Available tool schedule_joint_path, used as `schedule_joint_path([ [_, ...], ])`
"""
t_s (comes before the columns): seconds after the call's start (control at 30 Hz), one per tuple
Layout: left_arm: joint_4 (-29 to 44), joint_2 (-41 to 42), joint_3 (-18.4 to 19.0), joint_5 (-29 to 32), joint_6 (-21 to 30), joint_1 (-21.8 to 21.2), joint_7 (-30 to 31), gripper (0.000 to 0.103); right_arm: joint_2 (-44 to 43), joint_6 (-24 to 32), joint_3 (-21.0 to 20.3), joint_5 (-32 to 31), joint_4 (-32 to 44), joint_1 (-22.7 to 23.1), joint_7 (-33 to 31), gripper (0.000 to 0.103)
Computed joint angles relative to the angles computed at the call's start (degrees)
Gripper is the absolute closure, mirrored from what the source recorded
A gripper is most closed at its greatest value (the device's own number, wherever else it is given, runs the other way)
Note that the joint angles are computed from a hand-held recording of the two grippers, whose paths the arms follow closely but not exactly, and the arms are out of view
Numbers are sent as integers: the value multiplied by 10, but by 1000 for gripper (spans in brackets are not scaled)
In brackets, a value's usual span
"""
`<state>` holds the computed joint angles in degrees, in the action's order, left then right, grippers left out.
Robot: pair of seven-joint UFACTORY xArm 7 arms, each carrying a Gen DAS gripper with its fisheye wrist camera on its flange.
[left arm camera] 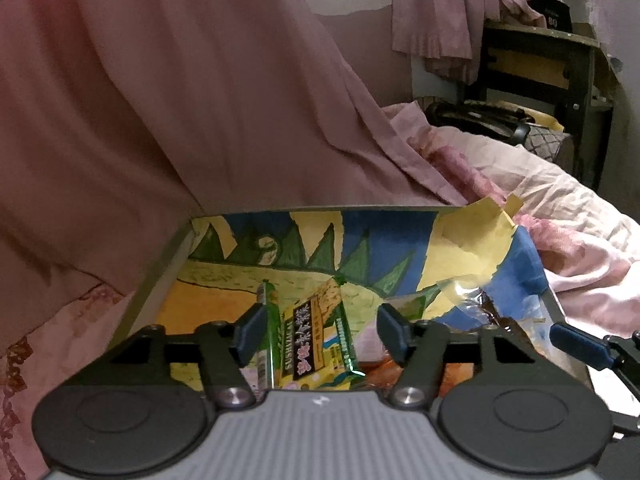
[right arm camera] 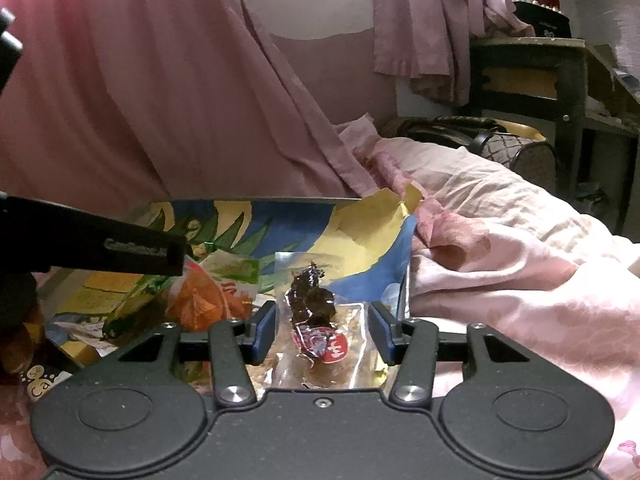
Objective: Organize snacks
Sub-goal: 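Lower both held snacks into the tray box and open both grippers, then lift both open grippers up and back from the tray box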
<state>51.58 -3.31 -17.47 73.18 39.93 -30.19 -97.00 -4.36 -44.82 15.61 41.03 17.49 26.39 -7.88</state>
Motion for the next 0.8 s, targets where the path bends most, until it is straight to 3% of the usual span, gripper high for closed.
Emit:
schedule_joint_path([
  [0.1, -8, -16, -5, -2, 14, -3, -12, 21, -6, -9, 2, 8, -5, 1, 1, 40],
  [0.47, -48, -107, -48, -27, 68, 8, -43, 3, -69, -62, 34, 65, -38, 10, -2, 15],
  [0.67, -81, -176, -79, -49, 84, 20, -53, 1, -135, -91, 67, 145, -67, 33, -15, 2],
  [0.8, -109, -234, -107, -80, 94, 29, -57, 1, -182, -108, 96, 209, -89, 55, -35, 1],
])
